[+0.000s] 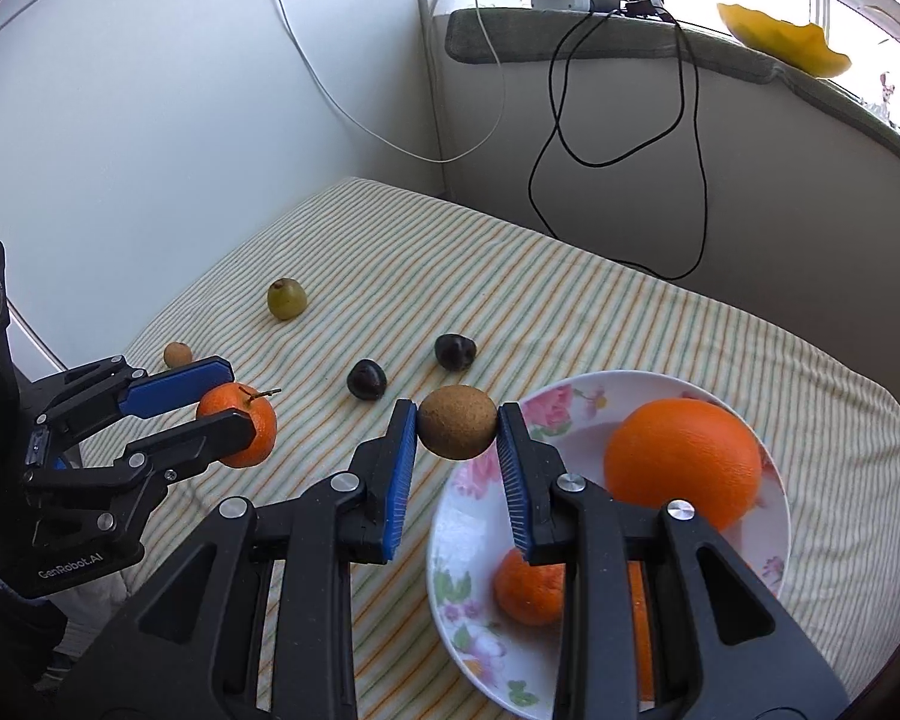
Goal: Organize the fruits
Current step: 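Carry the tangerine and kiwi onto the plate and open both tools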
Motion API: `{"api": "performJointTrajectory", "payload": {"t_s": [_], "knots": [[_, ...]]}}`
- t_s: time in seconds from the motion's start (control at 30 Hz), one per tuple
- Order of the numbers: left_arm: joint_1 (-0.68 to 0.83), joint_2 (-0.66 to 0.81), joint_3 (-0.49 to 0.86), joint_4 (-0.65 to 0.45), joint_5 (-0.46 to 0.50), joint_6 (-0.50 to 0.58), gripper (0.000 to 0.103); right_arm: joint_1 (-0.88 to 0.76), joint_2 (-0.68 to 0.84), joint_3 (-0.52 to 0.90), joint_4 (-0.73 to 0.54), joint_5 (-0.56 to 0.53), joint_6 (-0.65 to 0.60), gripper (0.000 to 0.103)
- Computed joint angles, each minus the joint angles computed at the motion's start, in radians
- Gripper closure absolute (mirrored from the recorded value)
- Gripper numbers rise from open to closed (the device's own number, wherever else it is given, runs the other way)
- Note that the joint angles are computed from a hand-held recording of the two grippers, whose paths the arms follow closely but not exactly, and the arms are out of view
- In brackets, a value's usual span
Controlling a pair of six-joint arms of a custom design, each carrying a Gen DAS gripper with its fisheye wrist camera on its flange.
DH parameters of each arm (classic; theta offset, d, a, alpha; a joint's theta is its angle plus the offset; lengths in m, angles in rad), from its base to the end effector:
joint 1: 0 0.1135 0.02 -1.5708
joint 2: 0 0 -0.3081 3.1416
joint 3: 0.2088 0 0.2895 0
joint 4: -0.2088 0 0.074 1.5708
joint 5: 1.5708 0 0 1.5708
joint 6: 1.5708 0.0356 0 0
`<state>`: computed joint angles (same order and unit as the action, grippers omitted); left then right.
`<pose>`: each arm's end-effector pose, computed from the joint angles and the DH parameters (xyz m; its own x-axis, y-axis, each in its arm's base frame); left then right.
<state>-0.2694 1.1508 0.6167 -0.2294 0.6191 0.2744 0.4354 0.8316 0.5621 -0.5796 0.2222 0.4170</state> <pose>0.2288 -0.0846 0.2311 -0.4733 0.3596 -0.8041 0.7782 0.5984 -0.1905 0.1604 0.0660 0.2420 -0.7355 0.0936 -0.6711 0.0202 0.9930 0.1163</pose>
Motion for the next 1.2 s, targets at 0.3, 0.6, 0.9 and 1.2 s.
{"api": "performJointTrajectory", "payload": {"t_s": [0.3,0.6,0.9,1.2], "knots": [[-0.151,0.006,0.010,0.042,-0.045,-0.079,0.070,-0.148,-0.072,-0.026,-0.042,-0.078,-0.071,0.075],[-0.256,0.036,0.011,0.077,-0.097,-0.114,0.070,-0.304,-0.100,-0.033,-0.055,-0.189,-0.152,0.075],[-0.303,0.057,0.017,0.081,-0.128,-0.122,0.070,-0.316,-0.090,-0.031,-0.033,-0.212,-0.170,0.075],[-0.341,0.073,0.030,0.085,-0.161,-0.132,0.069,-0.293,-0.089,-0.030,-0.028,-0.183,-0.165,0.071]]}}
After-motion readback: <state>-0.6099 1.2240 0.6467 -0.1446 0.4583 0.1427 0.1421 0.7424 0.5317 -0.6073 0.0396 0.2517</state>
